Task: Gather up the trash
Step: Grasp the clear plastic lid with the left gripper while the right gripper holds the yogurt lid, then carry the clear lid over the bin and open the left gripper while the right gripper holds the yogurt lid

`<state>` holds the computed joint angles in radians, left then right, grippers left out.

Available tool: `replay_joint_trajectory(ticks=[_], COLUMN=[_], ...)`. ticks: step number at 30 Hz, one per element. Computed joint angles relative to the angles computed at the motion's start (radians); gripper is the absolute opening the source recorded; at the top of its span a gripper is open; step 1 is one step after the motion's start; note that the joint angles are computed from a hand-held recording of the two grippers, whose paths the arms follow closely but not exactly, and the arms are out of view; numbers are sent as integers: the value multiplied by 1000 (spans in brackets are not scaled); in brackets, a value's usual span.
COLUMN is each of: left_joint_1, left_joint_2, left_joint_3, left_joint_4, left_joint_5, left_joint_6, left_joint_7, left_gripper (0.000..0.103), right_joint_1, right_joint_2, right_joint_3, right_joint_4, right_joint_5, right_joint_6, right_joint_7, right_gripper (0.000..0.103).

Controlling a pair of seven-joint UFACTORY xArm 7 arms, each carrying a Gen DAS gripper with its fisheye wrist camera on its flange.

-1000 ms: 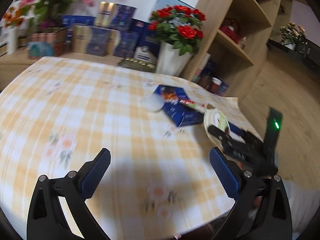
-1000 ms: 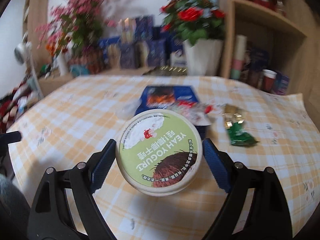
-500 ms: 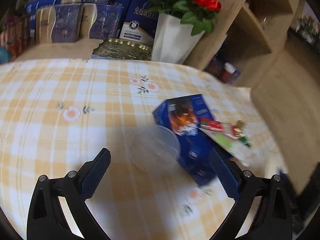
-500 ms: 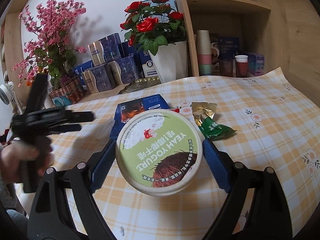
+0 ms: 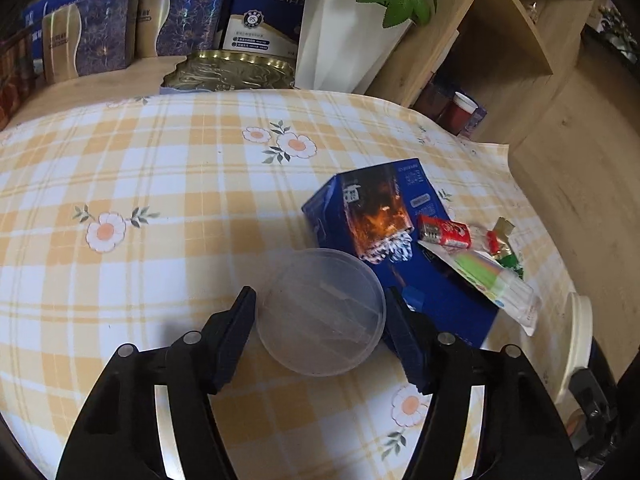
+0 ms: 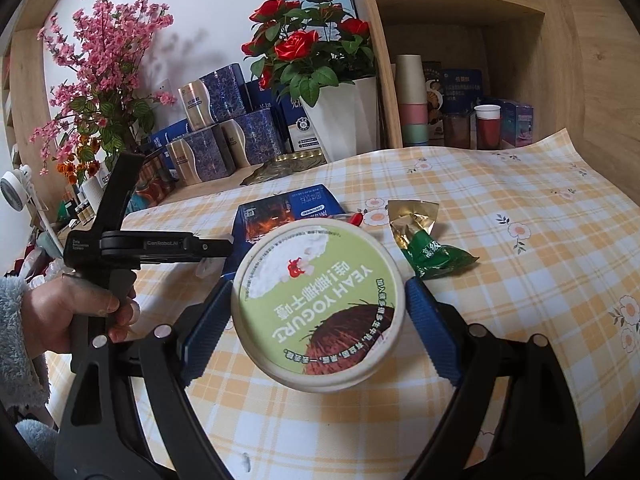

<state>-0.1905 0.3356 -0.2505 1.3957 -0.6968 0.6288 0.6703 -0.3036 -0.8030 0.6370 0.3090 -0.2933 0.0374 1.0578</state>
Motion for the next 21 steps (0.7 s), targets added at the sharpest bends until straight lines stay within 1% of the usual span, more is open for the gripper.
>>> replay_joint_trajectory(ticks=[3,6,10,11,13,17,20,21], left_joint_1=[4,8,-6,-9,-22,-55,-81,-89], left_joint_2=[-37,-99,-219,-262,-330,-508,-633,-687], left_joint_3=[-4,-3,25,37,65,135,186,203], left_joint_4=[-41,-106,-220,-256,-309,-439,-527,-564], left_joint_5=[-10,-56,-94,-106,-123,-159,-155,-148], left_joint_6=[-10,-25,-38,-30,-12,37,82,103], left_joint_7=[28,78,137,151,170,228,227,222], left_gripper=[64,64,63,63,64,64,64,64], right_joint_1=[0,-3,9,36,73,183,287,336], right_joint_2=[0,-1,-2,6,-5,-79,-164,-211], right_joint_3=[0,2,-5,-29,-52,-108,-140,-149], right_joint_4=[1,2,12,17,21,8,-13,-23], right_joint_5=[0,-3,-11,-11,-14,-3,18,30], right_joint_6=[2,3,30,44,74,161,261,314], right_joint_7=[2,2,-9,-23,-35,-41,-29,-22], right_gripper=[86,86,86,86,86,86,86,86])
